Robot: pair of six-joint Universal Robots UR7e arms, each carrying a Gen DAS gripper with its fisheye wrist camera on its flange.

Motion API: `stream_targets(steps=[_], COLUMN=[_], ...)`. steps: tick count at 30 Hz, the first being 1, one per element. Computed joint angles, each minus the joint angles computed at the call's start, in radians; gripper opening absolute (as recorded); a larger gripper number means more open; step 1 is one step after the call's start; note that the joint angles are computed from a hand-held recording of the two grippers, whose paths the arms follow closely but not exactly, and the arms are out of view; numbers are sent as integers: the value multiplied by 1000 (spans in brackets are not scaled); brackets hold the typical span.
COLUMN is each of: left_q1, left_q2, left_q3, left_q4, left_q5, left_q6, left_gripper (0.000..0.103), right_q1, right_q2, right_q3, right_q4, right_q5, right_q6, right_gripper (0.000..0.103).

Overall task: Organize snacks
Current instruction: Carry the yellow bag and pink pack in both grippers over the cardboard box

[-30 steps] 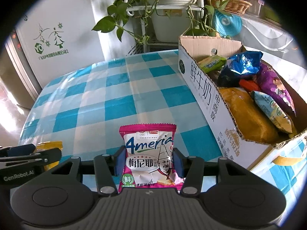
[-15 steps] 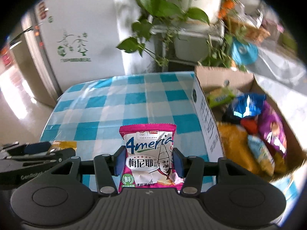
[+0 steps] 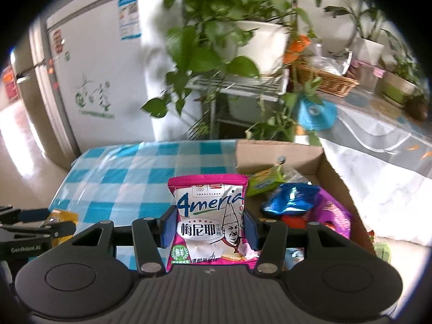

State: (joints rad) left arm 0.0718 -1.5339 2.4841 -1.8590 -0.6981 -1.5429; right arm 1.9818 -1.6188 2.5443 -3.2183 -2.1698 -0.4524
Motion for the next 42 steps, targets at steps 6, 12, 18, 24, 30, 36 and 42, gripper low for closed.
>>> stream_targets(steps=[6, 12, 18, 24, 30, 36, 42], left_q1=[-4, 0, 31, 72, 113, 153, 184], left_q2=[36, 90, 198, 340, 485, 590, 651], left_q3=[-24, -45, -75, -121, -193, -261, -311], left_q4=[-35, -151, -384, -660, -864, -977, -1004], left_q5=[11, 28, 38, 24, -10, -40, -57], left_q6=[28, 111, 266, 435, 569, 643, 680], left_gripper=[62, 62, 62, 62, 62, 62, 62], right_q1=[-52, -111, -170, -234, -288, -319, -337], right_q2=[-52, -92, -126, -162, -180, -174, -162], right_q3=[3, -7, -18, -34, -57, -73, -91], right_q4=[-22, -67, -110, -98, -64, -43, -9], right_q5=[40, 60, 75, 121, 180, 196, 231], right_q6=[-8, 2, 33, 86, 116, 142, 143], right_gripper=[57, 57, 57, 57, 57, 57, 57])
